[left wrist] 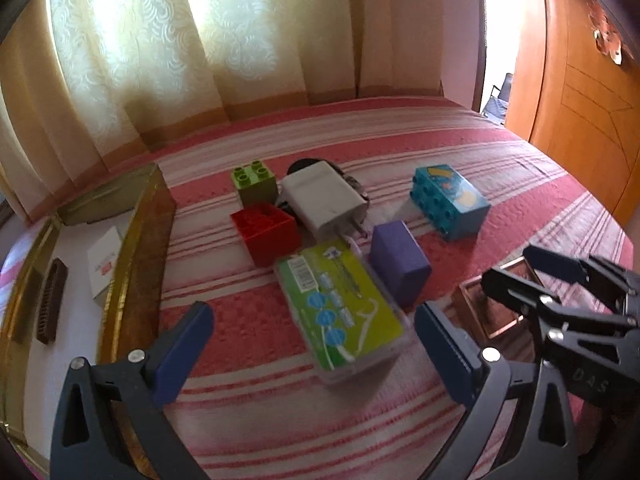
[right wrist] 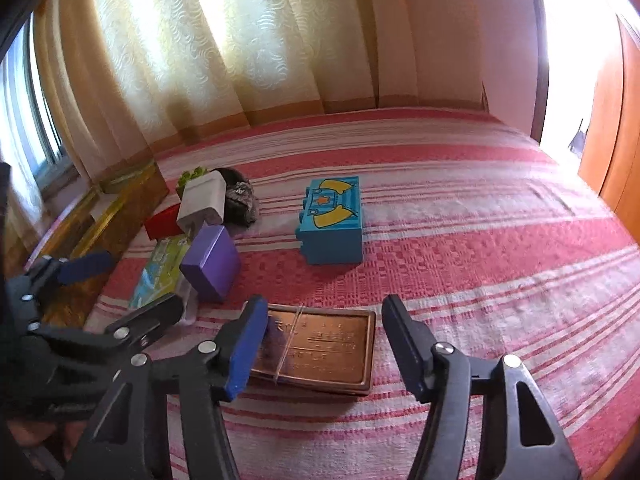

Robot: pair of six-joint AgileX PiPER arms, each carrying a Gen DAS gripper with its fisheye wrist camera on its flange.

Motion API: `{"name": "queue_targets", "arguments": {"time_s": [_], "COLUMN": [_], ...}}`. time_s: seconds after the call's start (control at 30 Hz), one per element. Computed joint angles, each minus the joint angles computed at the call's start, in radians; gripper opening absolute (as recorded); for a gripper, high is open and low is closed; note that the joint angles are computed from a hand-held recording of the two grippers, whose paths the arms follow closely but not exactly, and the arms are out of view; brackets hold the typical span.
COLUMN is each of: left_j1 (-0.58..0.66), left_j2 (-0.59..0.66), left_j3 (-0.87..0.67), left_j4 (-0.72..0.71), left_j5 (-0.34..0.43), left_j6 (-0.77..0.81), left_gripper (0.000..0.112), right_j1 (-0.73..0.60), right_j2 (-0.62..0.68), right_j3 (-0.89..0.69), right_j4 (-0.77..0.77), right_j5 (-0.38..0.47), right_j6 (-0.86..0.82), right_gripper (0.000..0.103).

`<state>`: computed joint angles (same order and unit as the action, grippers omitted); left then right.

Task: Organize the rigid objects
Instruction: 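Grasp the copper block with the right tool while the left grasps the green floss box, then lift the copper block with the right tool while the left carries the floss box over the tin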

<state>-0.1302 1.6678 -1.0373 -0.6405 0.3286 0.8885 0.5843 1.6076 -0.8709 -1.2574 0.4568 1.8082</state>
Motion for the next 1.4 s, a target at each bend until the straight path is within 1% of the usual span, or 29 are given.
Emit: {"name": "queue_targets", "arguments": {"time_s": [0.07,0.13,0.2,0.27,0.33,0.4,0.43,0.47,0.53,0.57,0.6,0.63,0.73,0.8,0.83,0.87,0.9,0.93,1.03,1.13,1.2,1.27,1.3,1.37,1.4], "left_j1": [0.005,0.009,0.016,0.024,0.037,0.063,0.074,0.083,0.090,0.085,0.073,0.053,0.010,-0.002,-0.003,0.005,0.020,0.029,0.052,0.074,0.091,0.105,0.114,0.120,0.125], "left_j2": [0.026,0.042,0.050,0.046,0.042,0.050,0.053,0.057,0.069,0.068,0.066,0.065,0.065,0.066,0.070,0.079,0.084,0.085,0.088,0.082,0.066,0.053,0.041,0.024,0.021], "left_j3": [-0.035,-0.055,-0.063,-0.058,-0.054,-0.067,-0.073,-0.078,-0.092,-0.091,-0.088,-0.085,-0.085,-0.085,-0.090,-0.103,-0.111,-0.114,-0.117,-0.109,-0.090,-0.074,-0.059,-0.037,-0.034], "left_j4": [0.038,0.047,0.032,0.003,-0.008,-0.052,-0.069,-0.085,-0.081,-0.068,-0.037,0.022,0.150,0.188,0.201,0.180,0.131,0.108,0.055,-0.012,-0.072,-0.123,-0.167,-0.208,-0.228], "left_j5": [0.030,0.051,0.070,0.080,0.083,0.121,0.137,0.154,0.174,0.167,0.148,0.125,0.085,0.070,0.072,0.095,0.120,0.131,0.154,0.171,0.166,0.169,0.166,0.149,0.156], "left_j6": [-0.054,-0.065,-0.053,-0.016,-0.002,0.045,0.060,0.073,0.066,0.053,0.025,-0.025,-0.130,-0.159,-0.172,-0.156,-0.107,-0.090,-0.048,0.018,0.075,0.129,0.172,0.210,0.233], "left_gripper": [0.102,0.099,0.088,0.083,0.081,0.077,0.076,0.076,0.078,0.079,0.083,0.085,0.085,0.084,0.081,0.068,0.058,0.057,0.054,0.054,0.054,0.053,0.053,0.053,0.053], "right_j1": [-0.003,-0.001,0.016,0.014,0.004,-0.007,-0.009,-0.012,-0.009,-0.002,0.011,0.022,0.043,0.041,0.038,0.035,0.033,0.035,0.056,0.065,0.074,0.090,0.106,0.132,0.141], "right_j2": [0.000,0.000,0.009,0.008,0.000,-0.009,-0.012,-0.019,-0.024,-0.021,-0.013,-0.006,0.016,0.031,0.033,0.038,0.040,0.043,0.044,0.037,0.014,-0.003,-0.016,-0.029,-0.035], "right_j3": [0.001,-0.001,-0.014,-0.013,0.000,0.013,0.017,0.027,0.032,0.027,0.013,0.003,-0.030,-0.054,-0.057,-0.065,-0.068,-0.071,-0.073,-0.059,-0.023,0.006,0.030,0.056,0.066], "right_j4": [0.006,0.009,0.021,0.018,0.004,-0.011,-0.016,-0.043,-0.044,-0.027,0.016,0.041,0.121,0.189,0.196,0.211,0.216,0.215,0.178,0.125,0.033,-0.060,-0.139,-0.219,-0.251], "right_j5": [-0.005,-0.009,0.014,0.009,-0.018,-0.059,-0.071,-0.092,-0.099,-0.088,-0.065,-0.046,0.004,0.020,0.023,0.028,0.030,0.035,0.058,0.062,0.055,0.068,0.080,0.120,0.135], "right_j6": [-0.007,-0.021,-0.048,-0.047,-0.032,-0.023,-0.021,-0.002,-0.002,-0.017,-0.066,-0.097,-0.182,-0.253,-0.260,-0.273,-0.280,-0.282,-0.260,-0.210,-0.113,-0.015,0.062,0.152,0.190], "right_gripper": [0.063,0.063,0.063,0.063,0.063,0.068,0.073,0.078,0.083,0.083,0.083,0.083,0.083,0.083,0.083,0.082,0.082,0.081,0.081,0.081,0.081,0.081,0.081,0.081,0.081]}}
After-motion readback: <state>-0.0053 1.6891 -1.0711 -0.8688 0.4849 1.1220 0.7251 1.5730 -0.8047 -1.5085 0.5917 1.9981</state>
